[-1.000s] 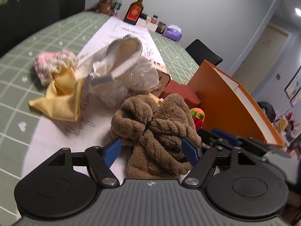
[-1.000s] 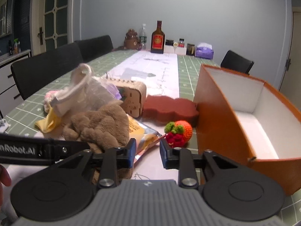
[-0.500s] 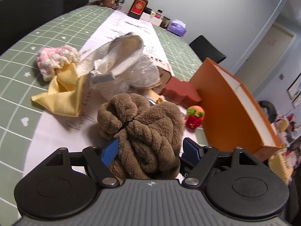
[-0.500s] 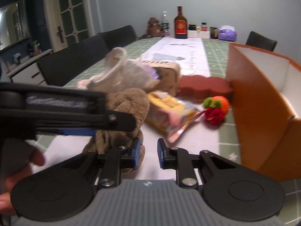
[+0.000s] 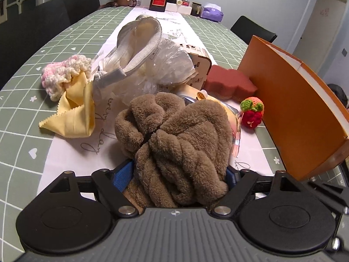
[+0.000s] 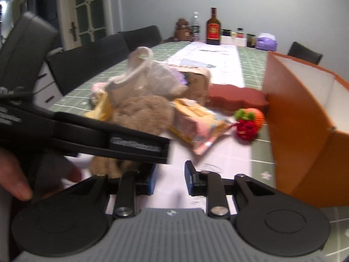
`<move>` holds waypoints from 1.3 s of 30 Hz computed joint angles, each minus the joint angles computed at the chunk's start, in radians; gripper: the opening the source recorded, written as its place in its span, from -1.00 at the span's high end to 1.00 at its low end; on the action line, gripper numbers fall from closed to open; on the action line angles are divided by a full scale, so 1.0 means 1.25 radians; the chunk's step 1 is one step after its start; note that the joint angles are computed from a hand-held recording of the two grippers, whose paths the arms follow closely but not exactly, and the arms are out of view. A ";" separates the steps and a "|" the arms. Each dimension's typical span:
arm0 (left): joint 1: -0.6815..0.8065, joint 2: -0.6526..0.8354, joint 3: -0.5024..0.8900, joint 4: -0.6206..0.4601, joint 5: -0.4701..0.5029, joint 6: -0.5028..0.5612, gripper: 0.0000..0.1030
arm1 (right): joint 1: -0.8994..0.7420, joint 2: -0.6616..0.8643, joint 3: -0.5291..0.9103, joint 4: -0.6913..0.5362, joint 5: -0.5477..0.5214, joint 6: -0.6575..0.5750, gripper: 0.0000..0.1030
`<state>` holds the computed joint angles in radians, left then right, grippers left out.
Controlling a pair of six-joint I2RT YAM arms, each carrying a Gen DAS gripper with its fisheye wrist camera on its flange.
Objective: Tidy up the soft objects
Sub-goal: 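Grasp the brown fluffy towel with the left tool while the right tool grasps the Deeyeo snack bag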
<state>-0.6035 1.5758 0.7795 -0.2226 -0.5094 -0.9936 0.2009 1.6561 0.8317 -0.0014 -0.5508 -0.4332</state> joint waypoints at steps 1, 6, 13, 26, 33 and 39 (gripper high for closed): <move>-0.002 -0.001 0.001 -0.002 -0.002 0.006 -0.70 | -0.003 0.004 -0.002 0.016 0.016 0.000 0.46; -0.017 -0.004 0.017 -0.031 -0.028 0.037 -0.38 | -0.018 0.051 0.042 0.022 0.024 0.020 0.41; -0.020 -0.062 0.028 -0.146 -0.077 0.058 -0.34 | 0.015 0.115 0.115 0.049 0.028 -0.048 -0.15; 0.020 -0.067 0.004 -0.106 -0.024 0.074 -0.35 | 0.080 0.302 0.345 -0.021 0.042 -0.187 -0.63; 0.022 -0.078 -0.016 -0.099 -0.016 0.061 -0.35 | 0.072 0.318 0.393 -0.127 0.029 -0.143 -0.64; 0.025 -0.096 -0.040 -0.089 -0.023 0.046 -0.35 | 0.052 0.242 0.303 -0.146 0.022 -0.122 -0.56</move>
